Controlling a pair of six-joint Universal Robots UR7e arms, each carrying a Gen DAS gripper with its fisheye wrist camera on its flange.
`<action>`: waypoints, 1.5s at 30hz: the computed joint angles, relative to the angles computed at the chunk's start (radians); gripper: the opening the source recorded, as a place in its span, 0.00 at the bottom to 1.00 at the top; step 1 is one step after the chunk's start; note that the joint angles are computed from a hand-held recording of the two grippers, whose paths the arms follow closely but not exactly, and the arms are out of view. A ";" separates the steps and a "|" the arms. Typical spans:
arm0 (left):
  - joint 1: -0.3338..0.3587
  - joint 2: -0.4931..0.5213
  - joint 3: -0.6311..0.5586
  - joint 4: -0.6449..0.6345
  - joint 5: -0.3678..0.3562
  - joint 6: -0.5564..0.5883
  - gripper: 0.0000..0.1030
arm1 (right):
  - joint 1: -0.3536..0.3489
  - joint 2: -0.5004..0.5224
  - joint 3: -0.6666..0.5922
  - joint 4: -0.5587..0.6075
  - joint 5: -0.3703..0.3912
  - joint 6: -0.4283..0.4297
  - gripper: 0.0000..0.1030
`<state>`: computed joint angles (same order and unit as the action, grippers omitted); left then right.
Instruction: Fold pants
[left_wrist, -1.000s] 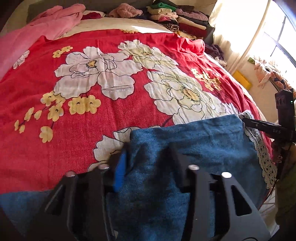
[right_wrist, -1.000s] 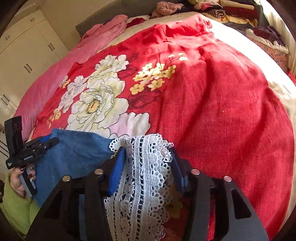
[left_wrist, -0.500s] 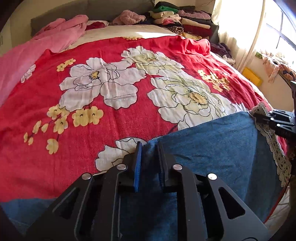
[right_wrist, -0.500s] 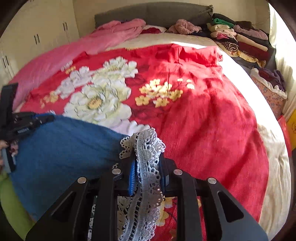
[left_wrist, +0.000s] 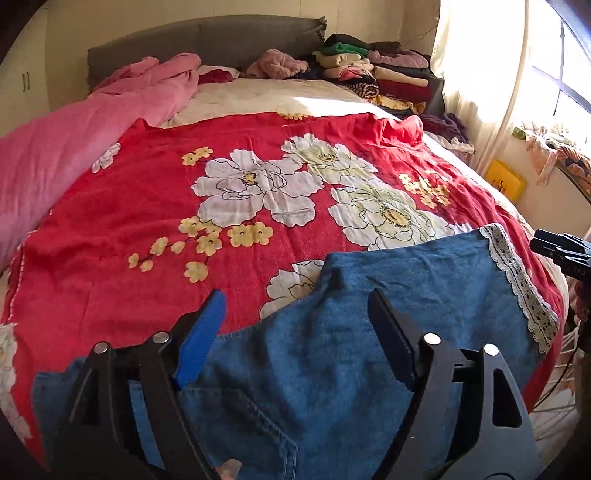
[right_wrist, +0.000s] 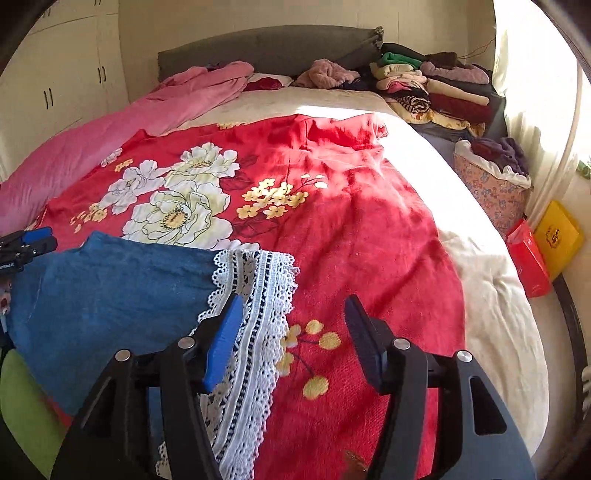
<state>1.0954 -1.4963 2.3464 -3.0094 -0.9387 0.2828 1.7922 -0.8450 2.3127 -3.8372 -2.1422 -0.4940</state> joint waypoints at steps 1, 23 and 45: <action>-0.007 -0.023 0.015 0.001 0.000 -0.002 0.78 | 0.013 -0.004 0.015 -0.013 -0.006 0.004 0.55; 0.033 -0.163 0.088 0.296 0.207 -0.202 0.90 | 0.130 0.104 0.032 0.229 -0.079 0.149 0.54; -0.059 -0.307 0.137 0.346 0.088 -0.179 0.91 | 0.144 0.069 0.116 0.100 0.002 0.173 0.54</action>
